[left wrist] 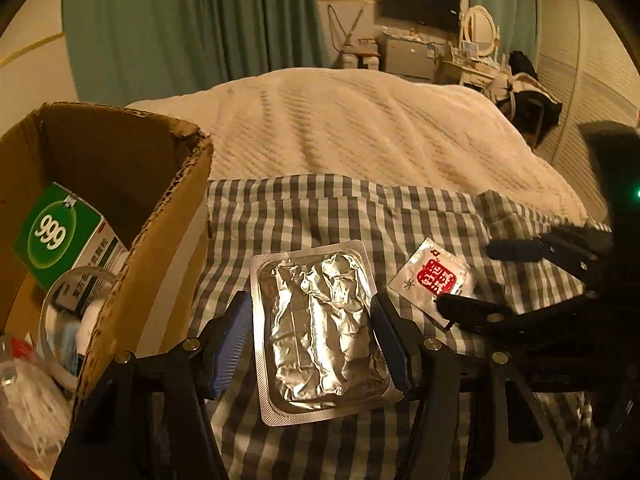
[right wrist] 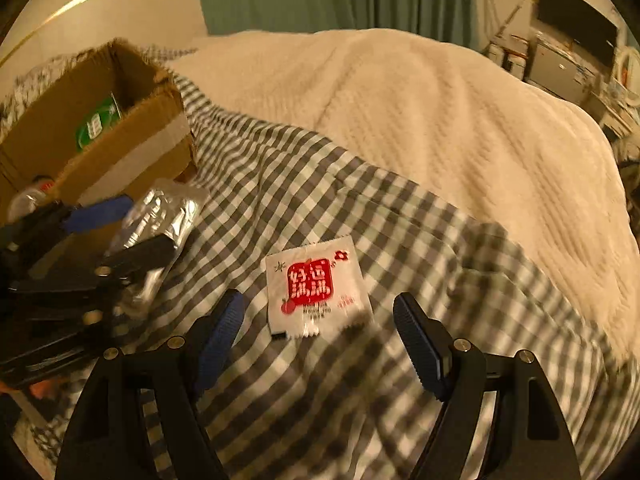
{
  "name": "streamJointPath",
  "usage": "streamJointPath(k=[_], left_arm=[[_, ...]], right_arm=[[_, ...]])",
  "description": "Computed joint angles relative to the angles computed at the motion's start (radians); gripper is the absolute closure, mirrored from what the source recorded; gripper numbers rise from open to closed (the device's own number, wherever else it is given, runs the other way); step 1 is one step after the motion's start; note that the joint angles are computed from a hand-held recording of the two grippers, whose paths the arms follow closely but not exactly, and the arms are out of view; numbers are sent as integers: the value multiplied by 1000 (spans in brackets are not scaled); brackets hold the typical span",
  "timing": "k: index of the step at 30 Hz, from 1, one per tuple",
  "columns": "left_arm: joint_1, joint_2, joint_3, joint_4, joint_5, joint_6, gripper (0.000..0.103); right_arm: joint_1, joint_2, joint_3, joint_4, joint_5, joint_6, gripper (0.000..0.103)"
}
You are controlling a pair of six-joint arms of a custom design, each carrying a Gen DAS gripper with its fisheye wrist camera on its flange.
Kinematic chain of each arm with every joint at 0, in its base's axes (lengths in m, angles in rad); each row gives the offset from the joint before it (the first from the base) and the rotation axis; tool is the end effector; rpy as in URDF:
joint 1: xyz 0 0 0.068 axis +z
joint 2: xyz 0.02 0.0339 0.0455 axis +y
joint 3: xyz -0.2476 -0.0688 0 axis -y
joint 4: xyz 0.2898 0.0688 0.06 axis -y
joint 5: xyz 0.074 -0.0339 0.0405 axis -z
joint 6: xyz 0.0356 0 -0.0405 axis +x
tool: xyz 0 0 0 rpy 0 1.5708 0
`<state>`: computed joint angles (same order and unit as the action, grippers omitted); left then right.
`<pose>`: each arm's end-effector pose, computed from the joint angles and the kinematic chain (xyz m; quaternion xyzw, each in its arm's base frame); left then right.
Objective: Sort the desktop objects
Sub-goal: 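Hold the blister pack in left tool while right grasps red-white sachet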
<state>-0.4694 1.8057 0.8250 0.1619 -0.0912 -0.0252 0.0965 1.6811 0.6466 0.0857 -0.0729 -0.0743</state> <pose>0.3257 -0.1615 0.0670 0.1883 0.9100 -0.0487 0.3660 0.3090 0.0325 0.0521 -0.0923 0.9470 0.0381 0.3054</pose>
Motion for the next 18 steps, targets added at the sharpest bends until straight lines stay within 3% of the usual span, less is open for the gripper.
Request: streamJointPath(k=[5, 11, 16, 18], left_arm=[[9, 35, 12, 16, 12, 45, 40], [24, 41, 13, 6, 36, 26, 40], [12, 29, 10, 0, 20, 4, 40], [1, 15, 2, 3, 2, 2, 40]], right_arm=[[35, 145, 94, 10, 51, -52, 26], [46, 201, 146, 1, 81, -40, 28], [53, 169, 118, 12, 115, -53, 59], [46, 154, 106, 11, 107, -43, 64]])
